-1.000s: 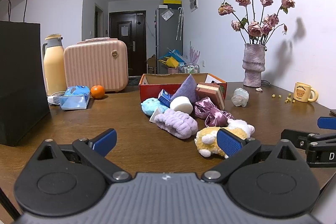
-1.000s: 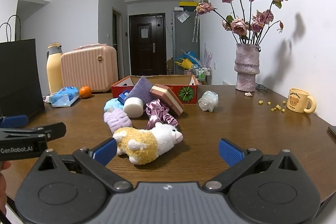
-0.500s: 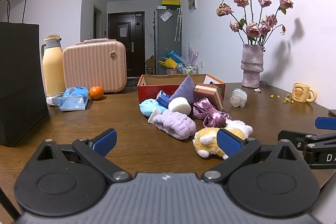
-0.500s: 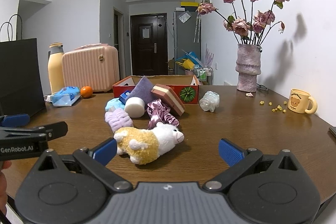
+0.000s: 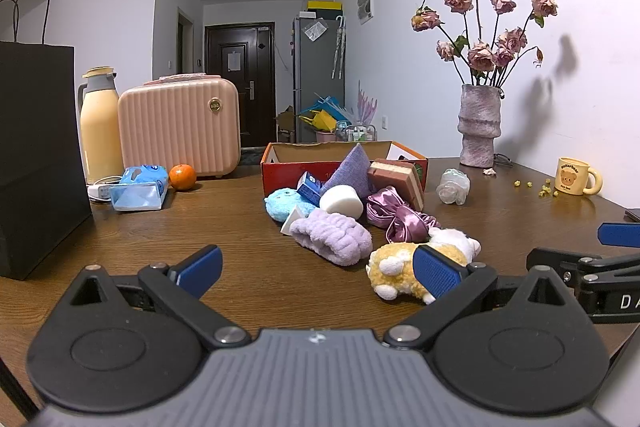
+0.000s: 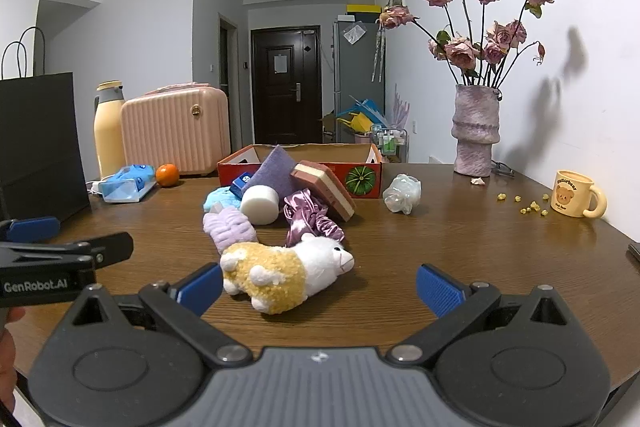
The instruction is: Organize soft objects
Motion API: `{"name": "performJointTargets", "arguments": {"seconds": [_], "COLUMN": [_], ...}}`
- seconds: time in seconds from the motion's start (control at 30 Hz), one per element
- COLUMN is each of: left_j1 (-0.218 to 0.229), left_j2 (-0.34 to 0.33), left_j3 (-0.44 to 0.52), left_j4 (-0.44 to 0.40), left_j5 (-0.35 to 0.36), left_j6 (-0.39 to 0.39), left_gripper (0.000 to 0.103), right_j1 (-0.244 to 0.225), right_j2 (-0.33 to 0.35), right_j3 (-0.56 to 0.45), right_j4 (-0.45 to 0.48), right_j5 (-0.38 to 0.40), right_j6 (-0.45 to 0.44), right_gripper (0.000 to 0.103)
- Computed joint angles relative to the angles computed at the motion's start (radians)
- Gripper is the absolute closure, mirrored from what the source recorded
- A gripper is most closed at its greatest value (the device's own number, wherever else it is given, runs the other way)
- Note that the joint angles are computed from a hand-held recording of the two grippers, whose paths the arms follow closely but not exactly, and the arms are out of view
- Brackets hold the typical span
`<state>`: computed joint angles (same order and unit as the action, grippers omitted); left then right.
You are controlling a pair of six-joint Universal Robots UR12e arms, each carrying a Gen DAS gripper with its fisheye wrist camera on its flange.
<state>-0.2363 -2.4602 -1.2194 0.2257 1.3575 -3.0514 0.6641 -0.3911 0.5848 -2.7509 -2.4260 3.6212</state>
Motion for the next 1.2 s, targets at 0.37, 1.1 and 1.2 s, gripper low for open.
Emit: {"name": "performJointTargets", "arguments": {"seconds": [0.37, 1.1, 1.2], "left_j1": [0.000, -0.001, 0.002], "left_j2": [0.000, -0.002, -0.008], "left_j3": [0.000, -0.002, 0.006], "left_j4": [0.001, 0.003, -0.005], "left_j5": [-0.001, -0.002, -0.002], "left_j6": [0.000, -0.004, -0.007], "left_gripper": [0.000, 0.000, 0.000], "right_j1": [0.000, -0.001, -0.004], "right_j2": [0.005, 0.014, 0.018], "right_j3": [-0.007, -0.025, -0.034], "right_j4": [-0.002, 0.022, 0.032], "right_j5": [-0.001, 0.007, 0.014], "right_j6": [-0.007, -0.004, -0.005], "right_gripper": [0.000, 0.000, 0.000]}}
